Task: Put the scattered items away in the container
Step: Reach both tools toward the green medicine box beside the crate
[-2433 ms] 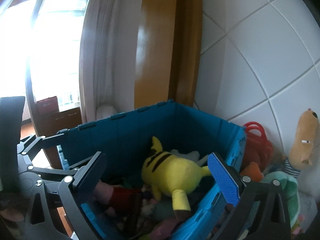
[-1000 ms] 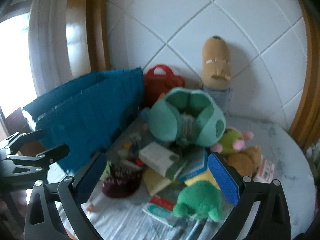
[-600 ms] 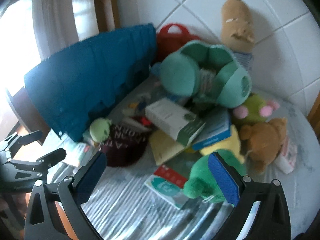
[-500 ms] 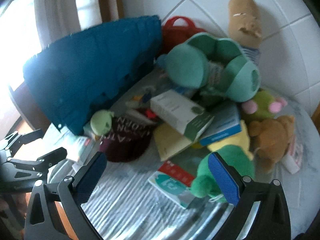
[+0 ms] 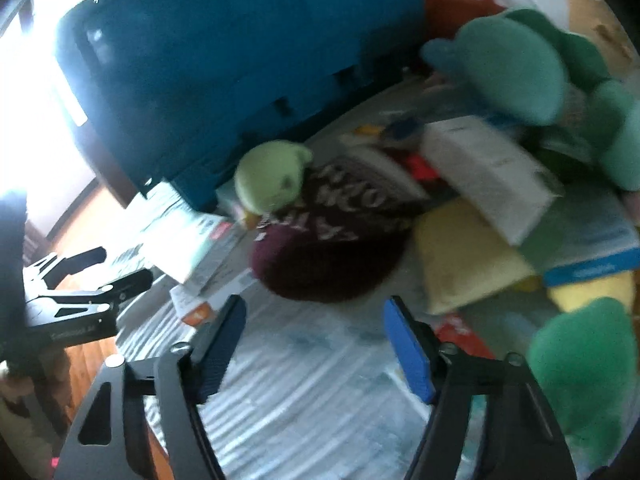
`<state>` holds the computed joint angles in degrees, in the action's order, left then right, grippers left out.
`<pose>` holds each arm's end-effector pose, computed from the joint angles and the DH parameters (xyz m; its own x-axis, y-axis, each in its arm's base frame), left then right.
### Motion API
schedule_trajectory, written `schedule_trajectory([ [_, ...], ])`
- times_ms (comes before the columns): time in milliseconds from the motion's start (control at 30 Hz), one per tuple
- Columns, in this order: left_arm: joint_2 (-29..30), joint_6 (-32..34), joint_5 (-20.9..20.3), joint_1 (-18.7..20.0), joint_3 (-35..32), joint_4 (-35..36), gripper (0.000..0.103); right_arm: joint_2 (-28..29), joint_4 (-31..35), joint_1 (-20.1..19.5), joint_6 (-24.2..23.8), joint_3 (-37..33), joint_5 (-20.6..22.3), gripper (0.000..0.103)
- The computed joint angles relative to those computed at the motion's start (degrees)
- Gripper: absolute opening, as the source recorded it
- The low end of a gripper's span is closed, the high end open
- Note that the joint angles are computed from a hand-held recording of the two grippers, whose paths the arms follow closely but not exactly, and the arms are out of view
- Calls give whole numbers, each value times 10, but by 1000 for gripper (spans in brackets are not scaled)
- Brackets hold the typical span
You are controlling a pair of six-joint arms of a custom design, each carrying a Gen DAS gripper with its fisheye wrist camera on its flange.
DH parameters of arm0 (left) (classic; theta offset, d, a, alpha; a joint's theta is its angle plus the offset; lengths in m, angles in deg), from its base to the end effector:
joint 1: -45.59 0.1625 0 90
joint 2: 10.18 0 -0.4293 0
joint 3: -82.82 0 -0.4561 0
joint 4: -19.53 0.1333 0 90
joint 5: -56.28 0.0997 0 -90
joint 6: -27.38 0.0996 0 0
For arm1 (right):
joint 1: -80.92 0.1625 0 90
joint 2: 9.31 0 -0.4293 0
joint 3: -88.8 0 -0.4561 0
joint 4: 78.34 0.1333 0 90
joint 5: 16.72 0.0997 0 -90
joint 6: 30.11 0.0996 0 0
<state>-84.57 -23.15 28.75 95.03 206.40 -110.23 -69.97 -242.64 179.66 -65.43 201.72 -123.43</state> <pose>-0.1596 -0.5273 0.1690 -0.6583 -0.3173 -0.6826 0.2096 0.7936 -0.5711 0.1973 -0.5947 0.1250 -0.7044 -0.5614 0.4344 -0.6717 0.7250 -0.1521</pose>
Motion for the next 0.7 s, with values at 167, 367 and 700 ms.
schedule_trajectory([
  [167,-31,46,2,37,11,-17,95,45,-7,15,33,-12,1,42],
  [367,-50,159,-32,87,17,-70,78,112,-59,43,77,-35,-26,37],
  [700,-69,211,8,115,18,-95,78,121,-6,59,91,-20,8,37],
])
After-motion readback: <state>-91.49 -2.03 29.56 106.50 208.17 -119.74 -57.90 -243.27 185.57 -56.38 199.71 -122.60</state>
